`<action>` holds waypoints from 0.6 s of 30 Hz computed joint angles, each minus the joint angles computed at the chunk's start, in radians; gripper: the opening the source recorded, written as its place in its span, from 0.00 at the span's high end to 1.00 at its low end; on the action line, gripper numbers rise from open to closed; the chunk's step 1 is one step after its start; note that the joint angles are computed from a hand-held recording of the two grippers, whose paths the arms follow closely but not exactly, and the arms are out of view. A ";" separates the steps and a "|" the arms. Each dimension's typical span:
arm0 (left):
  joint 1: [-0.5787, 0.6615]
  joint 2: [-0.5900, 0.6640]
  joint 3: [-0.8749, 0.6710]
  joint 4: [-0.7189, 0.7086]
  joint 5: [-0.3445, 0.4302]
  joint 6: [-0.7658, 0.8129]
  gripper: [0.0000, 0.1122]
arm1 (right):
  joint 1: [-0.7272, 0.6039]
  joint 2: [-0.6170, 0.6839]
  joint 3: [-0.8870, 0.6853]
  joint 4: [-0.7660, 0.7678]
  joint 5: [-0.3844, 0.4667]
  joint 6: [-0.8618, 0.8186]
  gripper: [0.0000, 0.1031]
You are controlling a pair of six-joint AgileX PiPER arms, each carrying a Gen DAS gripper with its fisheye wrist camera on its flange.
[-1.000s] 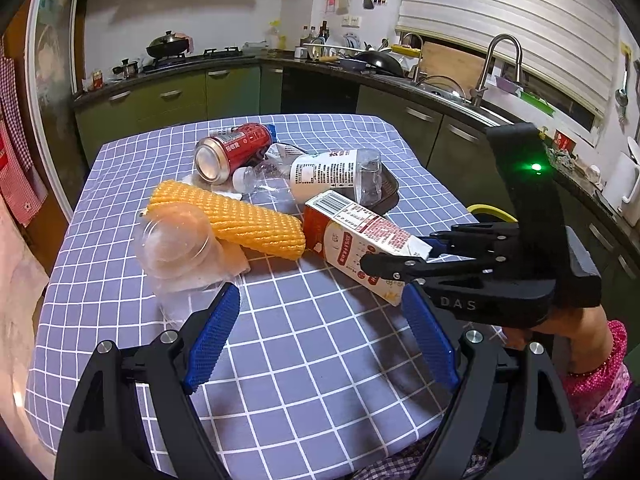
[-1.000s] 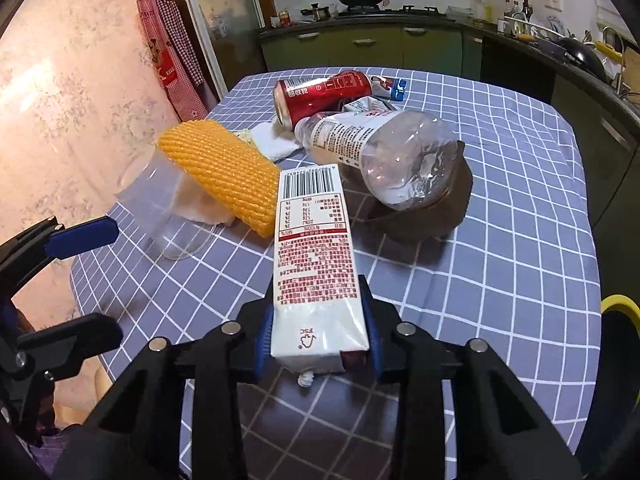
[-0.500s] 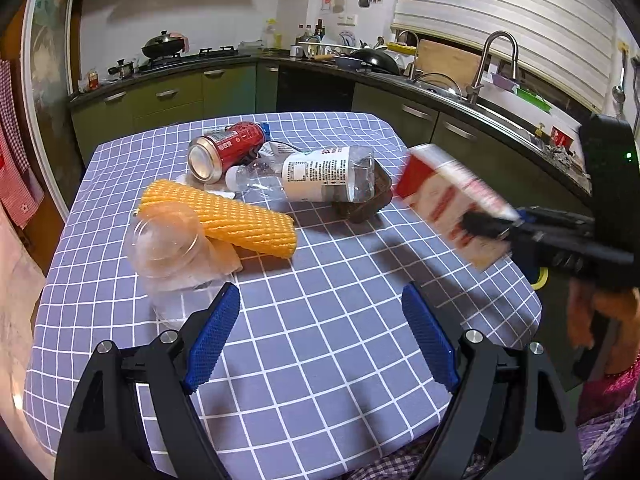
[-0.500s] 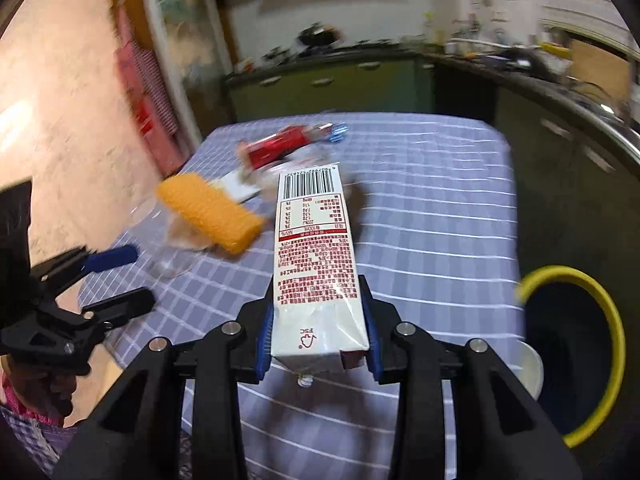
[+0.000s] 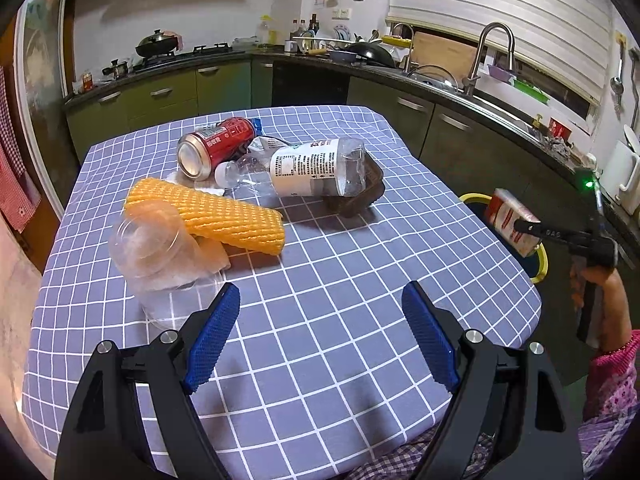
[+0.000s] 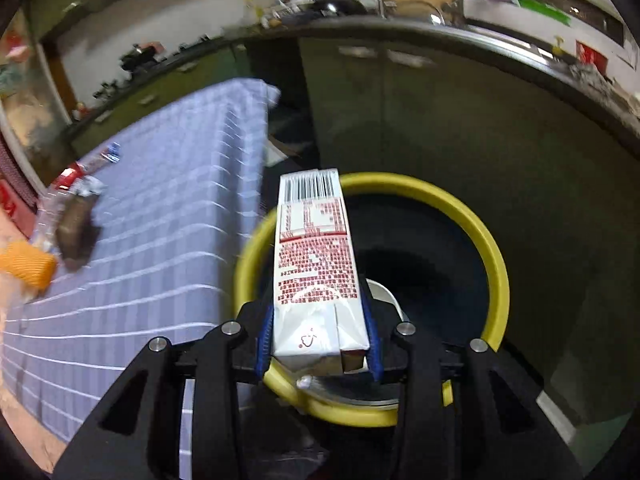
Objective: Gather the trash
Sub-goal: 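Carry the milk carton into the yellow-rimmed bin and open the right tool, then grasp the upturned clear plastic cup with the left tool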
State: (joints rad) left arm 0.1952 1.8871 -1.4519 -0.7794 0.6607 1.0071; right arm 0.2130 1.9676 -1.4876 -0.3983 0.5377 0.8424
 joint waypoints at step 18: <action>0.085 0.021 -0.022 0.096 -0.043 -0.097 0.26 | 0.088 -0.045 0.029 -0.204 -0.053 0.199 0.48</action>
